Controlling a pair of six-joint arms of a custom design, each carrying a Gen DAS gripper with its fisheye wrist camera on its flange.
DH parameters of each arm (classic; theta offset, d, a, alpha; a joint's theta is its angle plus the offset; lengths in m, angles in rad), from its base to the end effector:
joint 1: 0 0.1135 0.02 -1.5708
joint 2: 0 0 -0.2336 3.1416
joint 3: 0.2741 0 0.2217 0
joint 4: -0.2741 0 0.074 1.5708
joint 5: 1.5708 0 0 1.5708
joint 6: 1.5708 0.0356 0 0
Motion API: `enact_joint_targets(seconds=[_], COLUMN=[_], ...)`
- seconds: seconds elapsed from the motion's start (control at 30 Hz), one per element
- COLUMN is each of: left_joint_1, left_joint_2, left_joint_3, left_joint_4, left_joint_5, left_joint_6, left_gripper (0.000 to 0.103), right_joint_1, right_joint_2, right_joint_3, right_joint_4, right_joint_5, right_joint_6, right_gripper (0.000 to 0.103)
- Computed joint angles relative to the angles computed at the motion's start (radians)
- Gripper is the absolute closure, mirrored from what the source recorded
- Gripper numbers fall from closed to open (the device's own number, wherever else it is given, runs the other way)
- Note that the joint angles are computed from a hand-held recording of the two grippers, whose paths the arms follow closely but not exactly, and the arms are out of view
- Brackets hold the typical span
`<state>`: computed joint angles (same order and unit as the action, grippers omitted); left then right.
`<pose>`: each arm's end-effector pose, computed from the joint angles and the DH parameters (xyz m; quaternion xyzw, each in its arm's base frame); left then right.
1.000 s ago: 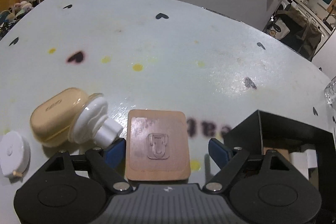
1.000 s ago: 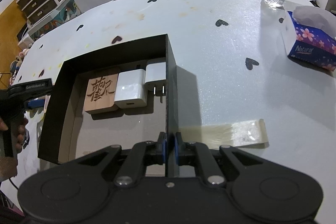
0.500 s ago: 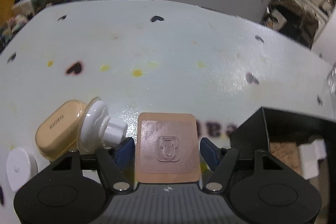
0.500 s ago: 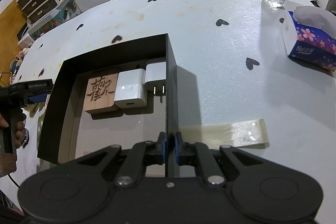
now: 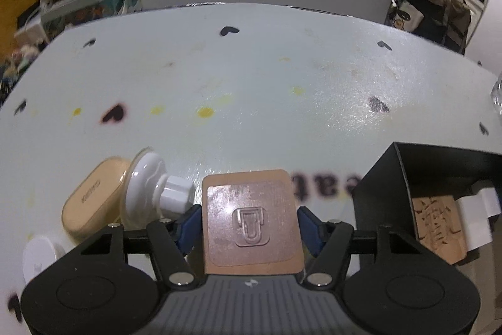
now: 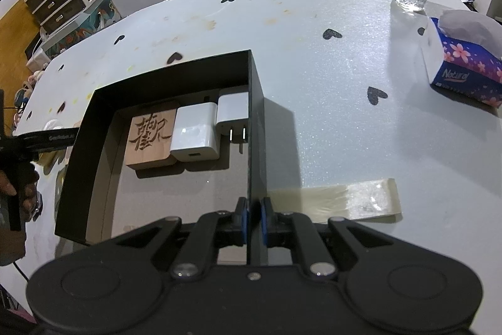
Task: Organize rigid objects
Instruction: 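Move the left tool to the pink-faced wooden block and grasp it, then carry the pink-faced block into the box onto the carved block, release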
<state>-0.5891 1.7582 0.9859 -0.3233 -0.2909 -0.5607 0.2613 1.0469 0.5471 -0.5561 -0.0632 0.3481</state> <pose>0.2615 -0.1625 0.1409 -0.0204 0.9620 -0.0084 0.2720 0.1667 0.0469 0.1708 0.0339 0.9660 0.1055 0.2336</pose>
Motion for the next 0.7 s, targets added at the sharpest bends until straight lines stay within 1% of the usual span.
enact_joint_targets(seconds=[0.17, 0.27, 0.4, 0.47, 0.57, 0.7], left_joint_1=[0.002, -0.018, -0.049, -0.070, -0.102, -0.144], left_joint_2=[-0.146, -0.242, -0.349, -0.382, -0.401, -0.354], left_joint_3=[-0.103, -0.155, -0.186, -0.175, -0.133, -0.046], left_joint_4=[-0.014, -0.038, -0.081, -0.093, -0.108, -0.088], left_joint_5=[0.071, 0.087, 0.092, 0.091, 0.085, 0.103], left_joint_6=[-0.076, -0.106, -0.167, -0.188, -0.185, -0.160], left_gripper=[0.038, 0.038, 0.038, 0.038, 0.038, 0.038], right_joint_1=[-0.002, 0.004, 0.008, 0.008, 0.008, 0.007], right_joint_2=[-0.001, 0.002, 0.007, 0.007, 0.008, 0.008], right_joint_3=[-0.002, -0.003, -0.001, -0.002, -0.001, -0.001], right_joint_4=[0.002, 0.006, 0.009, 0.011, 0.010, 0.010], right_joint_5=[-0.001, 0.004, 0.008, 0.008, 0.008, 0.007], right_joint_6=[0.000, 0.006, 0.009, 0.010, 0.009, 0.009], right_gripper=[0.094, 0.094, 0.094, 0.094, 0.094, 0.094])
